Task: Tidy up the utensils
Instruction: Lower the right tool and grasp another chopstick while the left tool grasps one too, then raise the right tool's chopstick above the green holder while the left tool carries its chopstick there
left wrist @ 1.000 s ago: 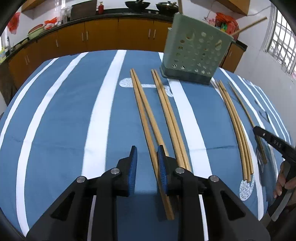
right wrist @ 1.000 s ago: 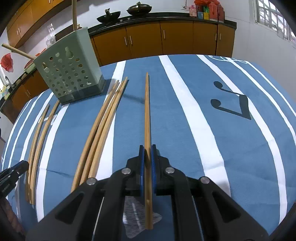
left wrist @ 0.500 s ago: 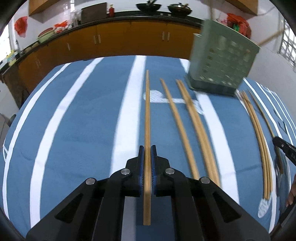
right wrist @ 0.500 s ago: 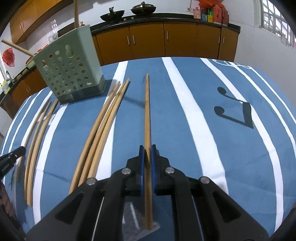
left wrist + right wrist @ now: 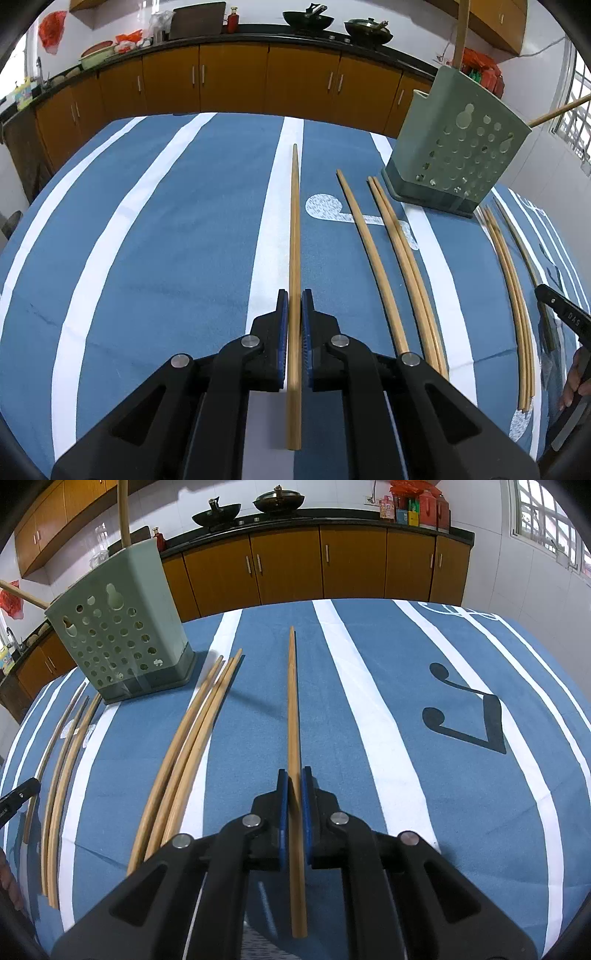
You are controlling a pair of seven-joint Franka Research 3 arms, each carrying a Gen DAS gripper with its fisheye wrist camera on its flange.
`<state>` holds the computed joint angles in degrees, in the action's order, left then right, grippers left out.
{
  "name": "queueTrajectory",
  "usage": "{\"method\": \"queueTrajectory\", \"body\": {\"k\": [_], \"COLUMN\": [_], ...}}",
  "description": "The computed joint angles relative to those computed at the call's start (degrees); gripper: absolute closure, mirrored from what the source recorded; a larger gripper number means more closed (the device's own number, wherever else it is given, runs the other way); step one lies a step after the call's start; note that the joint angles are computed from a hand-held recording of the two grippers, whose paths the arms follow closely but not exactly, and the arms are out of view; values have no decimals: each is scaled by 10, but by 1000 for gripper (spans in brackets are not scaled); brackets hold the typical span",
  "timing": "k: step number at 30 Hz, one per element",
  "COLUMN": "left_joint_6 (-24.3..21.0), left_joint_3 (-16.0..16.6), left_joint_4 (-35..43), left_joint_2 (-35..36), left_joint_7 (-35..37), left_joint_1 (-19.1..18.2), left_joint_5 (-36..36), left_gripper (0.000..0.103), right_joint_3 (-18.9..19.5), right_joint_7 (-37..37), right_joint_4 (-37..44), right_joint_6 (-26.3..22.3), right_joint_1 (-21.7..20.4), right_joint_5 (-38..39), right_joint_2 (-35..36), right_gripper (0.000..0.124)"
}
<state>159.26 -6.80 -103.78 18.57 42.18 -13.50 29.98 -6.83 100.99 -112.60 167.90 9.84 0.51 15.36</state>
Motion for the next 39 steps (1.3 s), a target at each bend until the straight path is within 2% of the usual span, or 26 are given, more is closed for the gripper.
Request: {"method": "queueTrajectory", "body": {"k": [9, 17, 24, 28, 39], "left_joint_6": [10, 4, -16, -13, 55], "left_joint_3": [-2, 0, 0, -4, 13], "left_joint_4": [-6, -36, -28, -37, -54], "left_joint_2": [-2, -26, -25, -39, -108], "left_joint_7": [2, -5, -9, 0, -107], "left_joint_1": [3, -2, -7, -1, 10], "left_joint_5": [-9, 14, 37, 33, 147], "left_gripper": [94, 94, 96, 96, 96], "right_joint_3": [-5, 1, 11, 15, -10], "right_joint_7": [3, -1, -13, -26, 7], "right_joint_4": [-4, -37, -36, -54, -78], "right_joint_6": [1, 10, 8, 40, 150], "right_joint_1": [6, 2, -8, -15, -7], "right_joint_5": [-9, -12, 2, 21, -5], "right_joint_2": [-3, -25, -27, -49, -108], "right_gripper": [115, 115, 116, 116, 116]}}
